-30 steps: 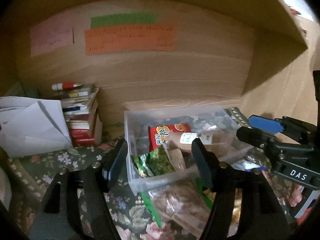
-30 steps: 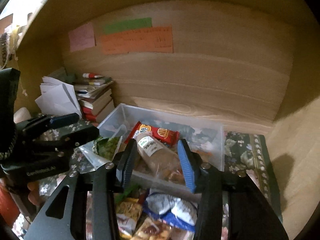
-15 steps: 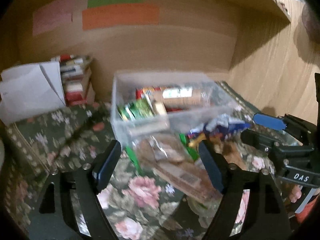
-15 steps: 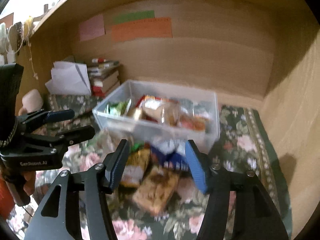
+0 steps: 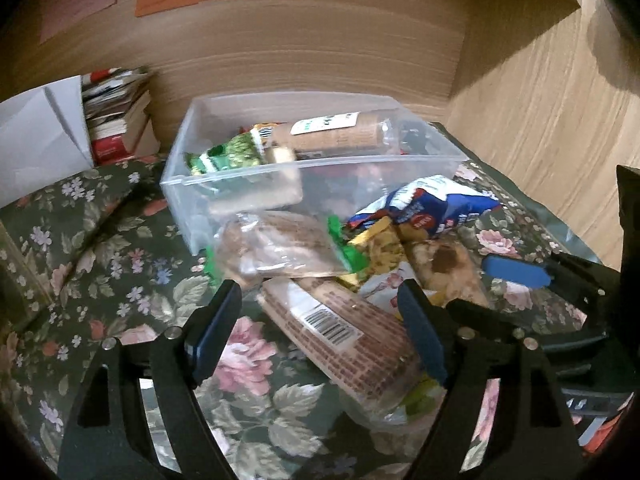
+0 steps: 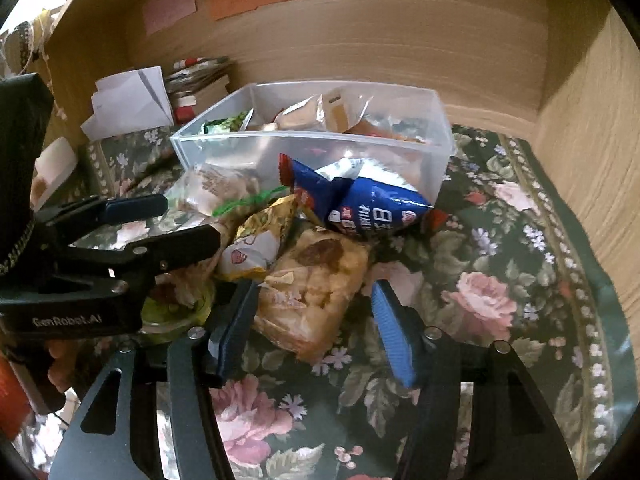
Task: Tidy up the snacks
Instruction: 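Grasp the striped wafer roll with the left gripper while the right grasps the cookie pack, then carry the wafer roll and cookie pack up over the clear box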
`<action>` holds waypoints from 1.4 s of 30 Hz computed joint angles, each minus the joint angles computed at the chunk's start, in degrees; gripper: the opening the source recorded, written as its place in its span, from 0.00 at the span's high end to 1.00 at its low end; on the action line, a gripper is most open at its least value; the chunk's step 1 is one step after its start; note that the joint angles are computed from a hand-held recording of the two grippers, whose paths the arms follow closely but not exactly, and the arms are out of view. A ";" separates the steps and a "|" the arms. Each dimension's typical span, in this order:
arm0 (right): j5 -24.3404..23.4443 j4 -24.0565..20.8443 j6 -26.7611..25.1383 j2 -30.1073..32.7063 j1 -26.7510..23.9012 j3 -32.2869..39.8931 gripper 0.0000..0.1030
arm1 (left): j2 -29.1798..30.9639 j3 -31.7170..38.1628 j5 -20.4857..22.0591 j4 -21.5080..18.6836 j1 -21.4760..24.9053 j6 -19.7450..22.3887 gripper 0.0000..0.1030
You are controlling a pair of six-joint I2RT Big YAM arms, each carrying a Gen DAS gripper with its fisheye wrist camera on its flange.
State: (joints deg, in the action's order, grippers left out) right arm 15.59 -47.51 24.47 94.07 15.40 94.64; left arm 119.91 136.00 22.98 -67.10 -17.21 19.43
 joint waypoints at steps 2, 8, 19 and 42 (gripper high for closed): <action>-0.33 0.23 0.19 -0.12 -0.20 -0.21 0.43 | -0.76 -1.38 -0.64 1.10 0.65 0.63 0.22; 0.97 0.09 0.08 -1.62 -0.69 -2.03 0.42 | 0.99 0.24 -5.04 -1.77 2.54 3.99 0.21; 1.95 -0.96 0.46 -2.58 -0.85 -2.03 0.42 | 2.35 2.05 -1.88 -3.92 3.52 4.64 0.22; -0.20 -0.89 -0.24 -0.70 -0.29 -0.98 0.59 | -5.16 -10.25 0.85 2.87 4.12 6.40 0.56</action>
